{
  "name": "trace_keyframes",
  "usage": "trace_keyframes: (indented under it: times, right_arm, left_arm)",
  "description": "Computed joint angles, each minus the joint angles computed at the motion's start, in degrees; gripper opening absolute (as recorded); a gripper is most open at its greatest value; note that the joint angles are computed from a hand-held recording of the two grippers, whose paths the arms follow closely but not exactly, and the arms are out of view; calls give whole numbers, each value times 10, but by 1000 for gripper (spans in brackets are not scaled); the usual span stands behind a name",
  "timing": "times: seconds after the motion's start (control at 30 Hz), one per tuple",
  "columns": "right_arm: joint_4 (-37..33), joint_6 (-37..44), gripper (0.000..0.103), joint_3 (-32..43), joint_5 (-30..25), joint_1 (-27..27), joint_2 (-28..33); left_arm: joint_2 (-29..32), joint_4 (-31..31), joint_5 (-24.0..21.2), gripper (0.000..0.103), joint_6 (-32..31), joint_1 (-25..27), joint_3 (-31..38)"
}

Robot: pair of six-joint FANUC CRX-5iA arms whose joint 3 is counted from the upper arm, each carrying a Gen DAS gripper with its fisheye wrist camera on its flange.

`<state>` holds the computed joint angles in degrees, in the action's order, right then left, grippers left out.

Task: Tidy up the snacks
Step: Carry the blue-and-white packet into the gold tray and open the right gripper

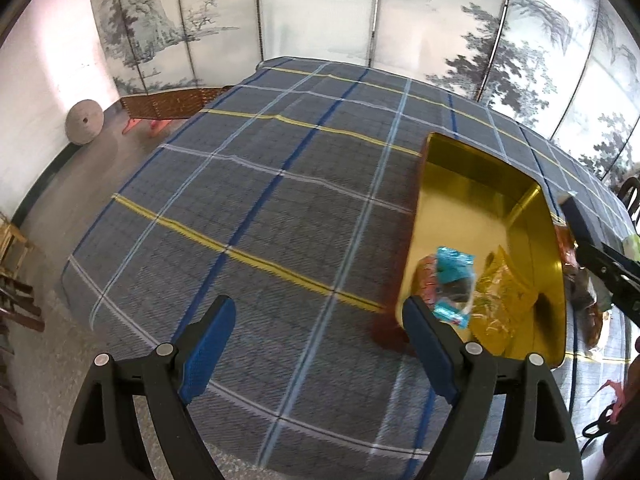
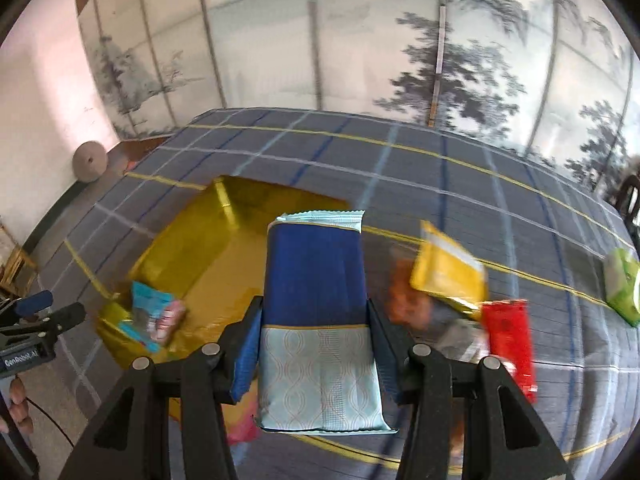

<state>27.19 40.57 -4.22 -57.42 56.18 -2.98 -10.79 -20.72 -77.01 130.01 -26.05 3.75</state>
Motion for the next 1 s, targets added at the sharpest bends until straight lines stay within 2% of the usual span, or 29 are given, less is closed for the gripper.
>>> trace_keyframes:
  times: [0.3,1.0]
  right_arm:
    - [-11,29,51,35,-15,22,48]
    - [-21,45,50,55,-32,33,89]
  left_arm:
    - [-21,-2,-15,83,1,18,-19]
    - [-35,6,-18,83,4,31,-34]
